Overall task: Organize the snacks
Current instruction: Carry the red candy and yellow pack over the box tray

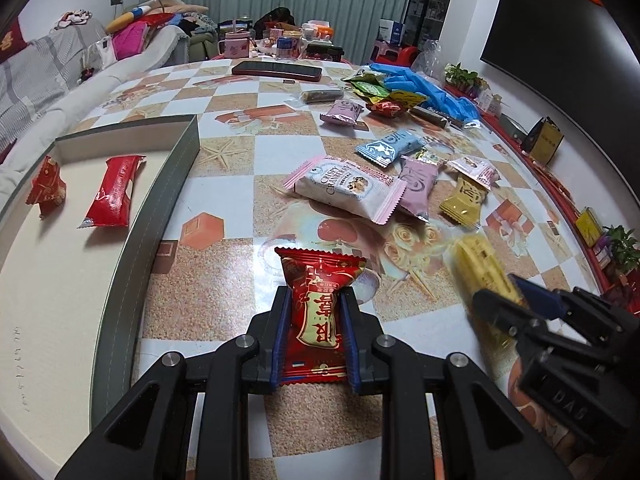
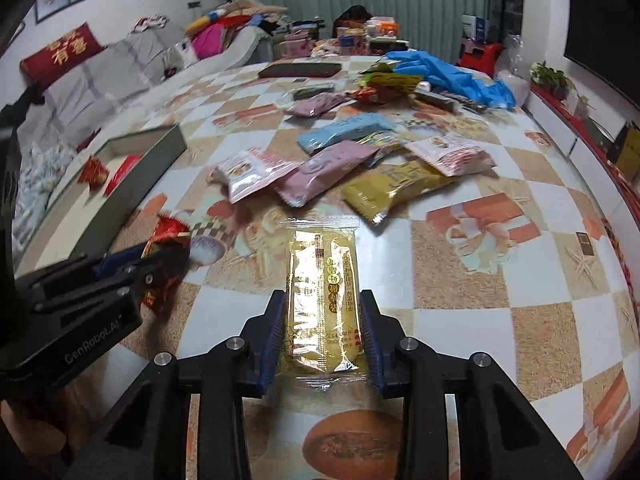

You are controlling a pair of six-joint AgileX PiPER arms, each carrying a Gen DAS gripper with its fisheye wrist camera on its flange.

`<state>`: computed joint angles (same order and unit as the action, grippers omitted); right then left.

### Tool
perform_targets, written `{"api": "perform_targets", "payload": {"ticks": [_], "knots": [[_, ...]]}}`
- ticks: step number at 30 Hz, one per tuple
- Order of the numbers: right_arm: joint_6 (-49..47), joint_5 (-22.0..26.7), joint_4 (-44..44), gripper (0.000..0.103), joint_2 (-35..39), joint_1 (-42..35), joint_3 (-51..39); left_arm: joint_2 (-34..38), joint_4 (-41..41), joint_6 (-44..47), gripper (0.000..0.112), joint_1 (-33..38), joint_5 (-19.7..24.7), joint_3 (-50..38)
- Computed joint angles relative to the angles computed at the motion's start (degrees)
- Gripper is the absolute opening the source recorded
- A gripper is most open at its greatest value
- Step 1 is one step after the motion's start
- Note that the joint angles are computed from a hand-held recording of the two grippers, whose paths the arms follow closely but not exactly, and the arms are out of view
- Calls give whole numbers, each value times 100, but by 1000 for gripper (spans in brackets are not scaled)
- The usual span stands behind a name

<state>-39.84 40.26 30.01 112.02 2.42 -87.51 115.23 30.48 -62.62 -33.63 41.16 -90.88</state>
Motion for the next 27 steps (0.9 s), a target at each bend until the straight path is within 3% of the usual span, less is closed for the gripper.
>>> {"api": "perform_targets", "payload": {"ticks": [3,7,18,27], "knots": [[153,-157,-132,37,-54,38,16,131,88,-5,26,-121,401,-273],[404,-96,-423,37,114,113,-138,201,194,-21,26,-226,586,-382],[510,-311,-720,38,99,250,-35,184,161,-27,27,-194,458,-346],[477,-212,-670,38,111,230,-78,195,141,13,27,-210,545,-389]]}}
